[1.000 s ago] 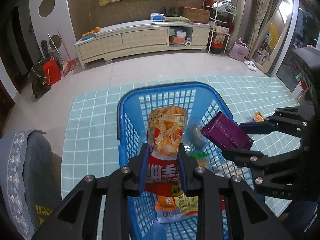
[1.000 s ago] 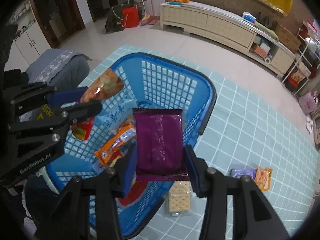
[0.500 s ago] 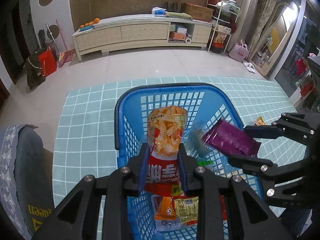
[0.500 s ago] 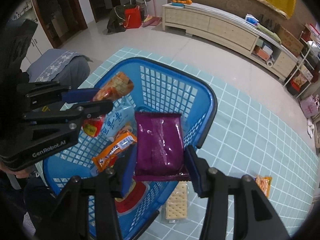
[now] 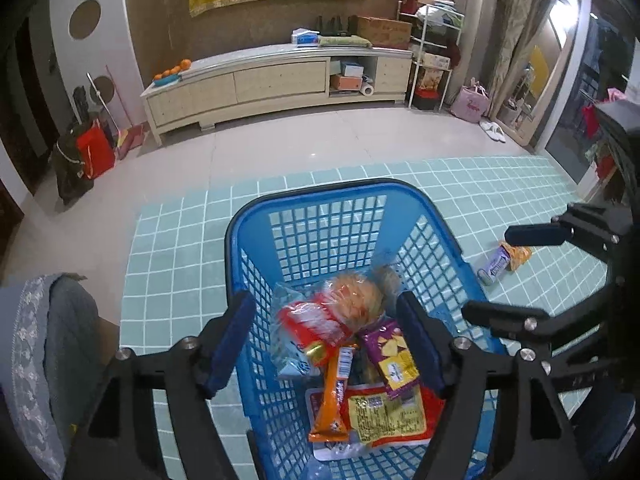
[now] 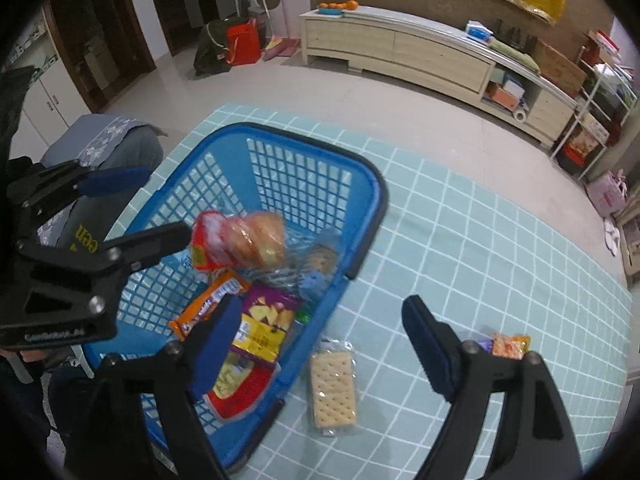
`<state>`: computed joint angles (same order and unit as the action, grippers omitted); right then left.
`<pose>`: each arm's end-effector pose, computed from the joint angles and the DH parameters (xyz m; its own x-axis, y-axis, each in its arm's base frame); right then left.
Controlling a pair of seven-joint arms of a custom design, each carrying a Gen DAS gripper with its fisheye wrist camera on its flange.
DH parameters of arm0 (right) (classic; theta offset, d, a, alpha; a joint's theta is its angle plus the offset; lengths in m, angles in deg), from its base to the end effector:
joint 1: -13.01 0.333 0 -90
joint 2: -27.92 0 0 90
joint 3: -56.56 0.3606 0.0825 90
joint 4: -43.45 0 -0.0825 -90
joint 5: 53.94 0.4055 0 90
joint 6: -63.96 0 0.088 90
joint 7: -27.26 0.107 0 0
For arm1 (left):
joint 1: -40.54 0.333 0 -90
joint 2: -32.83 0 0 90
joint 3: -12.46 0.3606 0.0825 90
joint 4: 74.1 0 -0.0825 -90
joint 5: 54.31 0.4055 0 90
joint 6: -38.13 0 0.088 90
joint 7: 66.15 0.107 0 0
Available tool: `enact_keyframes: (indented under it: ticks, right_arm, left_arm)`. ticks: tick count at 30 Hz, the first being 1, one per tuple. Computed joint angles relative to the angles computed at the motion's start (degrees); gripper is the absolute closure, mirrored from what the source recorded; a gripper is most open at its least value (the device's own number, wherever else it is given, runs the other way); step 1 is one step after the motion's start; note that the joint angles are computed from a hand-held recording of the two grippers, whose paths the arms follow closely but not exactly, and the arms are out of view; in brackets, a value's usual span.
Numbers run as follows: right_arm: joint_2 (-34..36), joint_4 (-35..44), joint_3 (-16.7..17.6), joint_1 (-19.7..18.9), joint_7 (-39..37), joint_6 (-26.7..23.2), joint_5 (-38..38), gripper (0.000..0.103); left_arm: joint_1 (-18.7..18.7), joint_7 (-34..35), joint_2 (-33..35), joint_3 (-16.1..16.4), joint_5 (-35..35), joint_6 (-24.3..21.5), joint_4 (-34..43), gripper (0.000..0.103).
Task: Organize snacks
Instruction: 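Open both tools to drop the chip bag and purple wrapper into the basket, then move both tools to the gum box and orange pouch on the mat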
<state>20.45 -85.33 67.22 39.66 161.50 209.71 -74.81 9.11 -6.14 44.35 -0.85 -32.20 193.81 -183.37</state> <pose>0.4317 0.3385 0.4979 0.1450 -0.9893 -0.0161 -0.8667 -0.1192 -0.4843 0.4771 -0.4770 0.4974 -0.5210 -0.8532 0.0231 -0.6880 0.4038 -0.6030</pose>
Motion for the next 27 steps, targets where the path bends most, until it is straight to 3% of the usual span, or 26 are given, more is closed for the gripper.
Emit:
enact_keyframes:
  ticks: [17, 27]
  right_arm:
    - [-15.67, -10.64, -0.42, -1.46, 3.3, -0.98, 2.32, 0.017]
    - [-26.1, -17.49, -1.21, -3.02, 2.41, -3.23, 3.91, 0.017]
  left_arm:
    - [-2.47, -2.01, -3.3, -3.07, 2.83, -1.86, 1.08, 0.026]
    - [-6.04, -5.74, -0.37, -3.53, 6.52, -4.45, 6.55, 0.024]
